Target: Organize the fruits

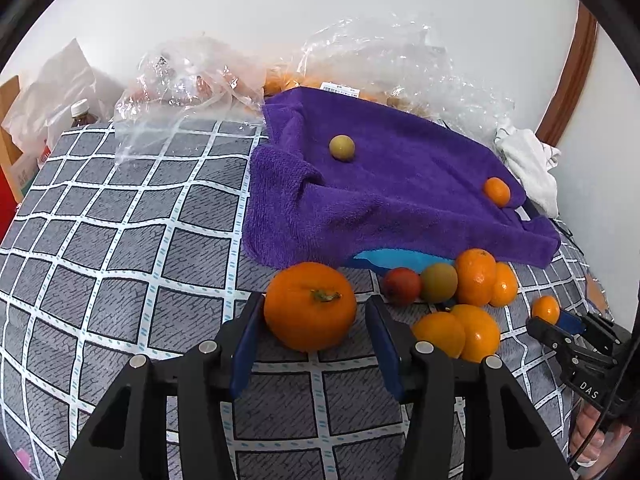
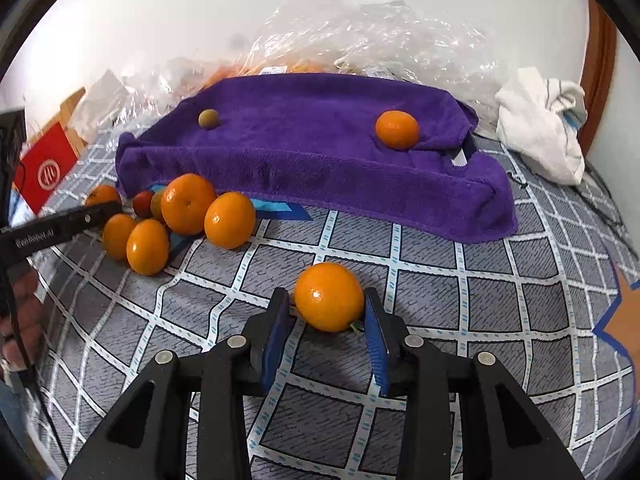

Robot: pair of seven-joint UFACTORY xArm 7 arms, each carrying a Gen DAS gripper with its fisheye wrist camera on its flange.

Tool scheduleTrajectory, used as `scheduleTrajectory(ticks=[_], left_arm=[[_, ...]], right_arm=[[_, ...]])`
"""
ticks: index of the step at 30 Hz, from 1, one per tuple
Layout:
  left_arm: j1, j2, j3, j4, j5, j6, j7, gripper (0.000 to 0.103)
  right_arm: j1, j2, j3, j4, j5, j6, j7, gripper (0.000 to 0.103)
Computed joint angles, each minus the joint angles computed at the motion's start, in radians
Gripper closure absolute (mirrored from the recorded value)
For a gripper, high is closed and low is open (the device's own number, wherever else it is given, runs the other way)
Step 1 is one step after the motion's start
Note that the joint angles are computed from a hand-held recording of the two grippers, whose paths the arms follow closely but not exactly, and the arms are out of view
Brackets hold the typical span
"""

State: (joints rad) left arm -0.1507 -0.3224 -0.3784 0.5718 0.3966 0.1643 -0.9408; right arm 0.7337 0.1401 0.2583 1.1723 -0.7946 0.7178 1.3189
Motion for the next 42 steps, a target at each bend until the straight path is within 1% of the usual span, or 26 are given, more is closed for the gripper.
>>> scheduleTrajectory(ticks=[2, 6, 7, 8, 9, 11, 12, 13, 14, 16, 17, 21, 27, 29, 30, 32, 33, 34, 35, 36, 38, 39, 41, 42], left_arm=[[0.002, 0.001, -0.004, 0.001, 0.002, -0.003, -0.007, 0.054], [0.002, 0.003, -0.005, -0.003, -0.001, -0.016, -0.013, 0.055], [0.001, 0.001, -0.002, -0.006, -0.003, -0.023, -0.013, 0.058], [-0.013, -0.001, 0.015, -0.017, -0.019, -0.045, -0.004, 0.062], [-0.037, -0.001, 0.044, -0.031, -0.046, -0.073, 0.018, 0.062], [-0.13, 0.0, 0.141, -0.066, -0.116, -0.147, 0.086, 0.062], [-0.224, 0.004, 0.229, -0.086, -0.18, -0.192, 0.158, 0.062], [-0.278, 0.004, 0.276, -0.097, -0.224, -0.219, 0.2, 0.062], [-0.29, 0.002, 0.285, -0.101, -0.226, -0.226, 0.201, 0.062], [-0.251, -0.003, 0.235, -0.105, -0.239, -0.238, 0.212, 0.062], [-0.246, -0.004, 0.226, -0.107, -0.249, -0.246, 0.223, 0.062], [-0.264, -0.003, 0.226, -0.115, -0.298, -0.275, 0.265, 0.062], [-0.239, -0.007, 0.188, -0.12, -0.362, -0.295, 0.306, 0.062], [-0.247, -0.017, 0.196, -0.13, -0.377, -0.3, 0.315, 0.062], [-0.244, -0.023, 0.193, -0.136, -0.385, -0.302, 0.316, 0.062], [-0.201, -0.035, 0.148, -0.138, -0.394, -0.297, 0.311, 0.062], [-0.195, -0.04, 0.138, -0.137, -0.393, -0.29, 0.315, 0.062], [-0.21, -0.046, 0.152, -0.141, -0.393, -0.288, 0.323, 0.062], [-0.202, -0.052, 0.14, -0.142, -0.391, -0.29, 0.327, 0.062], [-0.151, -0.067, 0.085, -0.142, -0.386, -0.289, 0.323, 0.062], [-0.082, -0.096, 0.014, -0.138, -0.378, -0.266, 0.311, 0.062], [-0.075, -0.113, 0.007, -0.13, -0.376, -0.238, 0.304, 0.062], [-0.108, -0.135, 0.043, -0.124, -0.374, -0.216, 0.303, 0.062], [-0.098, -0.152, 0.036, -0.108, -0.365, -0.177, 0.301, 0.062]], right_arm=[[0.001, -0.002, 0.0, -0.001, 0.0, 0.004, 0.003, 0.065], [-0.01, -0.019, -0.001, -0.027, 0.004, -0.029, 0.014, 0.065], [-0.011, -0.021, 0.0, -0.03, 0.002, -0.031, 0.02, 0.066], [-0.01, -0.021, 0.002, -0.027, -0.003, -0.021, 0.027, 0.069], [-0.009, -0.02, 0.003, -0.025, -0.006, -0.015, 0.033, 0.07], [-0.008, -0.022, 0.006, -0.026, -0.015, -0.01, 0.043, 0.07], [-0.007, -0.027, 0.006, -0.03, -0.025, -0.012, 0.054, 0.07], [-0.008, -0.033, 0.006, -0.037, -0.035, -0.018, 0.066, 0.07], [-0.01, -0.039, 0.007, -0.045, -0.043, -0.029, 0.078, 0.07], [-0.019, -0.058, 0.007, -0.068, -0.064, -0.063, 0.109, 0.07], [-0.023, -0.065, 0.009, -0.076, -0.075, -0.074, 0.124, 0.07], [-0.044, -0.094, 0.018, -0.109, -0.122, -0.107, 0.197, 0.07], [-0.076, -0.125, 0.032, -0.146, -0.186, -0.17, 0.282, 0.07], [-0.084, -0.129, 0.038, -0.15, -0.193, -0.173, 0.294, 0.07], [-0.086, -0.128, 0.042, -0.147, -0.188, -0.164, 0.288, 0.07], [-0.087, -0.12, 0.047, -0.136, -0.159, -0.144, 0.255, 0.07], [-0.087, -0.116, 0.047, -0.132, -0.146, -0.141, 0.244, 0.07], [-0.086, -0.117, 0.048, -0.131, -0.138, -0.137, 0.237, 0.07], [-0.085, -0.118, 0.049, -0.128, -0.13, -0.131, 0.227, 0.07], [-0.084, -0.124, 0.05, -0.128, -0.122, -0.125, 0.217, 0.07], [-0.086, -0.142, 0.051, -0.134, -0.112, -0.126, 0.203, 0.07], [-0.09, -0.157, 0.052, -0.135, -0.099, -0.128, 0.187, 0.07], [-0.1, -0.177, 0.058, -0.126, -0.072, -0.109, 0.149, 0.07], [-0.106, -0.181, 0.061, -0.116, -0.065, -0.099, 0.13, 0.07]])
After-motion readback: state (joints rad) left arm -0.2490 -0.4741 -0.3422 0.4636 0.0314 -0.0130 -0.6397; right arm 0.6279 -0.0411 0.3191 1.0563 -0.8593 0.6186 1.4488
